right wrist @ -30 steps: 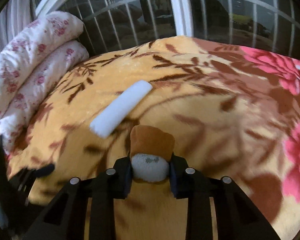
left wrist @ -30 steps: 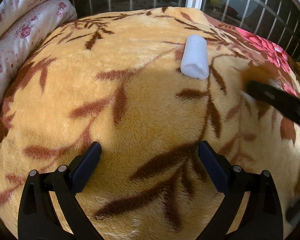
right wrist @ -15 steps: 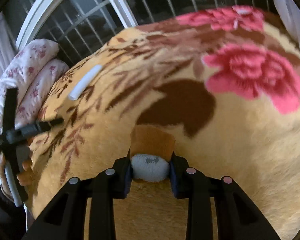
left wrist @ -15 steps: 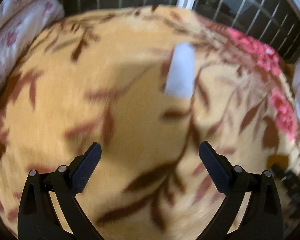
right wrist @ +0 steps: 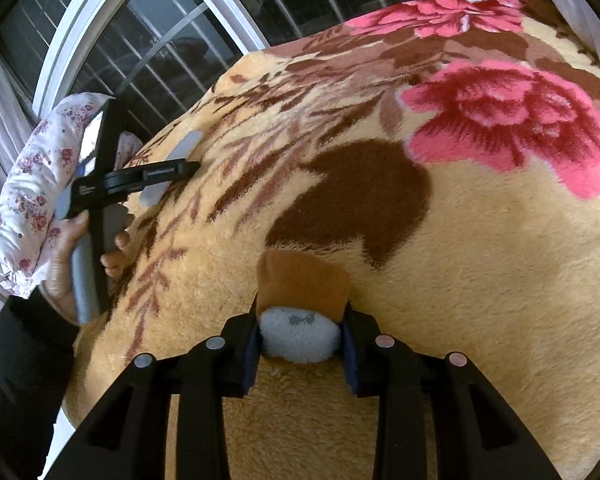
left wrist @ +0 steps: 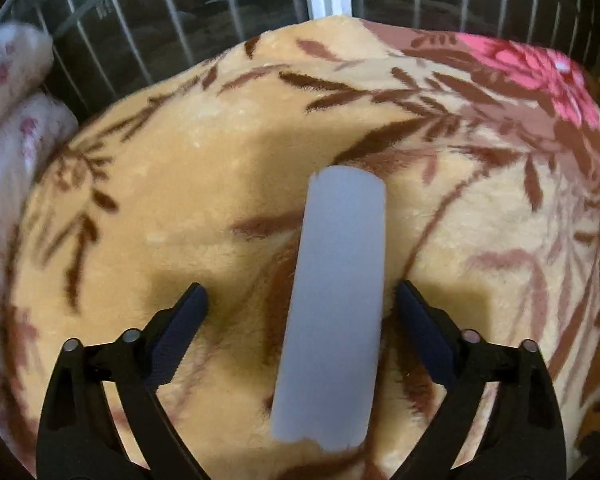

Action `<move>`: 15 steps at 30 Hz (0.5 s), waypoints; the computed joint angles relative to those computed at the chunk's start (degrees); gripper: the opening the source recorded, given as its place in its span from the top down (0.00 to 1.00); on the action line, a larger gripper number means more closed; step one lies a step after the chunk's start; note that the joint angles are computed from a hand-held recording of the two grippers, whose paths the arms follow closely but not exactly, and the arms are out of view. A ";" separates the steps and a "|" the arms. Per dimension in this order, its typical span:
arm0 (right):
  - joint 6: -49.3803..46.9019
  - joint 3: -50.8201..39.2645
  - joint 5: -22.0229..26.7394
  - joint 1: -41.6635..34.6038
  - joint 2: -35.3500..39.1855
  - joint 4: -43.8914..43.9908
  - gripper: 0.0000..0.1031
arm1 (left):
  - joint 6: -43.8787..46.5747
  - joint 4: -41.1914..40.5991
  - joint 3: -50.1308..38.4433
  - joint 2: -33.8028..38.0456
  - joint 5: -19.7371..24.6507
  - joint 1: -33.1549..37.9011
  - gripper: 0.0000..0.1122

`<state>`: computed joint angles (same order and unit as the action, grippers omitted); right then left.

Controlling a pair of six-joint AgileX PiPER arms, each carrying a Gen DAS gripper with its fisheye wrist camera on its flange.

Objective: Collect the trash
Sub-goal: 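Grasp the brown-and-white plush with the right tool while the left tool grasps the white foam tube, then lower the foam tube and plush into the orange bucket and open both tools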

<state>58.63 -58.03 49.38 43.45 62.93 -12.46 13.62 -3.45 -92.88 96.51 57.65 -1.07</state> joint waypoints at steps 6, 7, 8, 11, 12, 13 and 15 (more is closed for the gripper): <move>0.16 -0.32 0.63 0.32 0.27 -0.69 0.69 | 2.00 -3.17 5.27 -6.66 -2.46 1.51 0.78; 0.06 -0.44 0.63 0.25 0.42 -0.71 0.69 | 1.67 -3.16 5.56 -7.66 -1.95 1.69 0.78; 0.26 -0.46 0.74 0.41 0.40 -0.94 0.69 | 1.80 -3.98 5.80 -8.80 -1.25 2.09 0.78; 0.39 -0.38 0.70 0.49 0.36 -1.03 0.69 | 6.28 -11.27 8.07 -14.88 2.60 5.78 0.78; 0.10 -0.27 0.47 0.26 0.31 -0.76 0.69 | 7.55 -13.22 8.89 -17.01 4.07 6.84 0.78; -0.01 -0.14 0.29 0.12 0.20 -0.59 0.69 | 9.90 -15.81 10.63 -20.56 6.13 8.86 0.78; 0.90 0.12 0.15 0.40 -0.20 -1.13 0.69 | 14.45 -21.02 13.35 -26.33 10.61 13.35 0.78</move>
